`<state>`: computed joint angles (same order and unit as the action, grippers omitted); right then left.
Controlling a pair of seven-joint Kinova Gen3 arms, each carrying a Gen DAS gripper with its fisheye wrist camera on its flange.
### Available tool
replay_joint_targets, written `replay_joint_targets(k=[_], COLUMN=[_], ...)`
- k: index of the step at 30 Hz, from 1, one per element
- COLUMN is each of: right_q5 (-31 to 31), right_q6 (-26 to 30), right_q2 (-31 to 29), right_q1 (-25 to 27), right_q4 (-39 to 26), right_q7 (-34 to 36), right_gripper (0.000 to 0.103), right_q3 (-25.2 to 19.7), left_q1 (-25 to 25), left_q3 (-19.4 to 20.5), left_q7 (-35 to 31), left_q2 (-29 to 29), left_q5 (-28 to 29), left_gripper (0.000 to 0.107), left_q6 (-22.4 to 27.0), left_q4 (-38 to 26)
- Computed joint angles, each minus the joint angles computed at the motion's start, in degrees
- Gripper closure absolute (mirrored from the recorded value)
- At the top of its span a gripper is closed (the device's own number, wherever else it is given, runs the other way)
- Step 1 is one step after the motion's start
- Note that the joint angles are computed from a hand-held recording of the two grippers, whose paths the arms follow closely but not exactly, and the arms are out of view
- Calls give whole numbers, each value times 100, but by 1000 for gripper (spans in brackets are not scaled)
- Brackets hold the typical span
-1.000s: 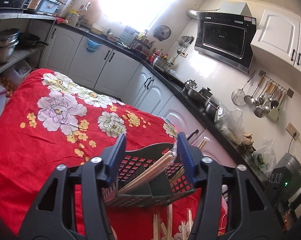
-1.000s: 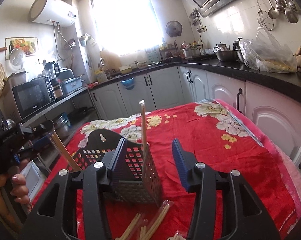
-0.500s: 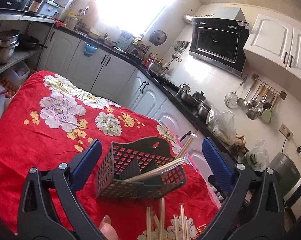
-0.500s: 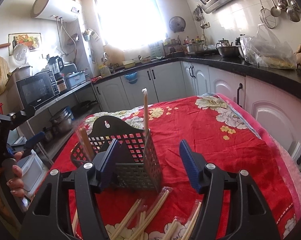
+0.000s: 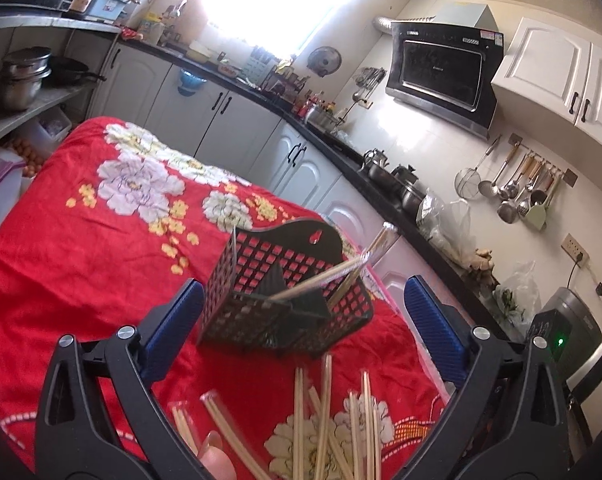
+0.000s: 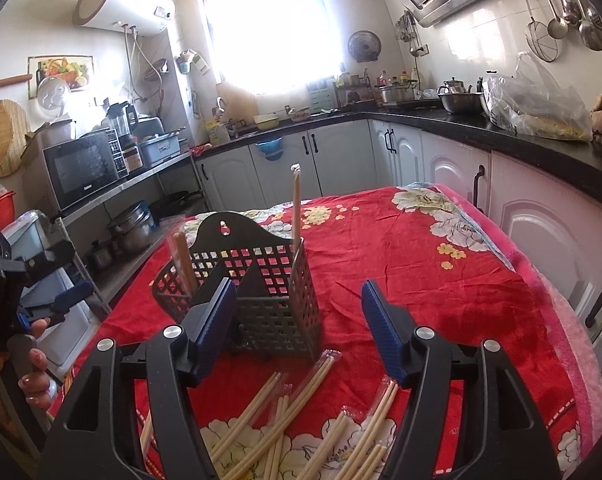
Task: Organize utensils
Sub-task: 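Withdraw both grippers from the caddy back toward the remaining chopsticks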
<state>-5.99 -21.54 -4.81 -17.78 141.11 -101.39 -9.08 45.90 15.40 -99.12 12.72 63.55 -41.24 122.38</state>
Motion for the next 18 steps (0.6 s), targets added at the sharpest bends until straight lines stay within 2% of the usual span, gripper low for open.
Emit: replay_joint_targets(k=[12,18], right_q5=[391,577], right_q6=[145,205], right_q2=[-135,-174], right_q1=[-15,-5], right_q4=[223,325], right_q7=[-202,-300], right_gripper=[40,40], right_q3=[123,168], left_q1=[135,219], left_q3=[42,56], left_q7=[91,-134], left_q2=[128,226], left_q5=[323,660], left_gripper=[15,15], left_q6=[131,187], left_q4=[104,46])
